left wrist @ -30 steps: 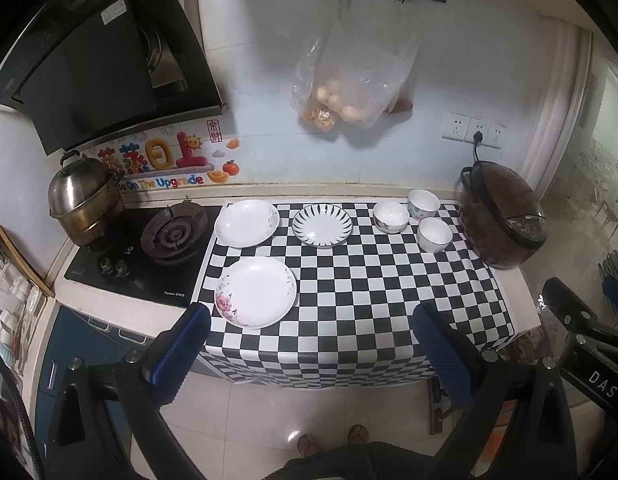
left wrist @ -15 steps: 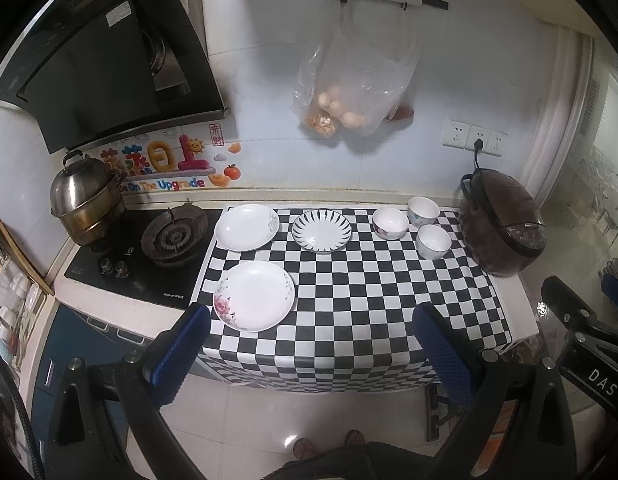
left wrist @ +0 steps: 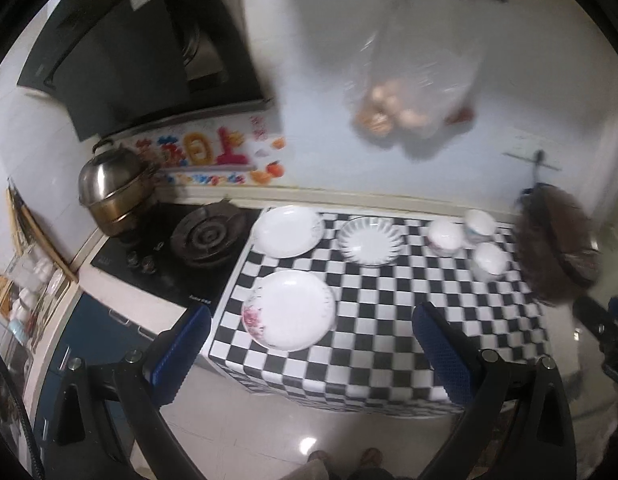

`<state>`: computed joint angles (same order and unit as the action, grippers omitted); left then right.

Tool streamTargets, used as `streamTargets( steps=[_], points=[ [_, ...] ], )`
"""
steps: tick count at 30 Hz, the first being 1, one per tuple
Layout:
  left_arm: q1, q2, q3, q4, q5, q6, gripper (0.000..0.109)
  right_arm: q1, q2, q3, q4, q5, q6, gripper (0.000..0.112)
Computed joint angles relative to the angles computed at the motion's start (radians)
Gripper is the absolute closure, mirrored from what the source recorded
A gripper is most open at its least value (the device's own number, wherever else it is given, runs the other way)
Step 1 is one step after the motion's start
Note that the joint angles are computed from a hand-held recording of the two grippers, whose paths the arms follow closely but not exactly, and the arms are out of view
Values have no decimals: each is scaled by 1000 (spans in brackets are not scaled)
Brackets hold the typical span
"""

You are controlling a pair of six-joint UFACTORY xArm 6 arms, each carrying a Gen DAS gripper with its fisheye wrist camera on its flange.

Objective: Organize plates and bowls
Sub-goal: 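Reach the left tool to the pink-flower plate rim and grasp it while the right tool grasps the rim too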

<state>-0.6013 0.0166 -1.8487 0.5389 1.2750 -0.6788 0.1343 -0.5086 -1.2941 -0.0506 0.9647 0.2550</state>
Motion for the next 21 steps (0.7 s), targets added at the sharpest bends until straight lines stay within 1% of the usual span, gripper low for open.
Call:
streamTargets(
  steps=[2,3,5,9,10,11,12,13,14,15,16,18,21],
  points=[
    [51,24,11,-22,-3,-6,6,-24,76,-12,122,-8,-96,9],
    [79,33,21,-35,-8,-9,6,-23,115,-16,146,-18,-124,9],
    [141,56,39,-79,-18,4,6,-8,227,-56,201,-5,-187,9],
    [249,134,38,-168,-31,44,6,49,408,-141,255,20,-232,9],
    [276,162,29,-194,-32,62,6,70,483,-192,252,40,-231,9],
    [311,192,25,-239,-46,91,6,81,520,-214,254,42,-234,9],
    [347,226,16,-290,-56,124,8,99,597,-269,282,53,-243,9],
    [379,257,7,-342,-65,165,17,109,661,-318,300,68,-240,10],
    [403,293,-14,-383,-60,199,31,115,725,-365,331,76,-241,12],
    [425,327,-34,-411,-53,231,37,117,770,-404,352,87,-238,12],
    [450,370,-65,-447,-41,270,42,122,853,-476,382,105,-232,14],
    [493,466,-142,-502,-5,336,42,131,992,-622,390,160,-186,17],
    [541,612,-279,-563,51,415,43,139,1257,-936,419,268,-114,20]
  ],
)
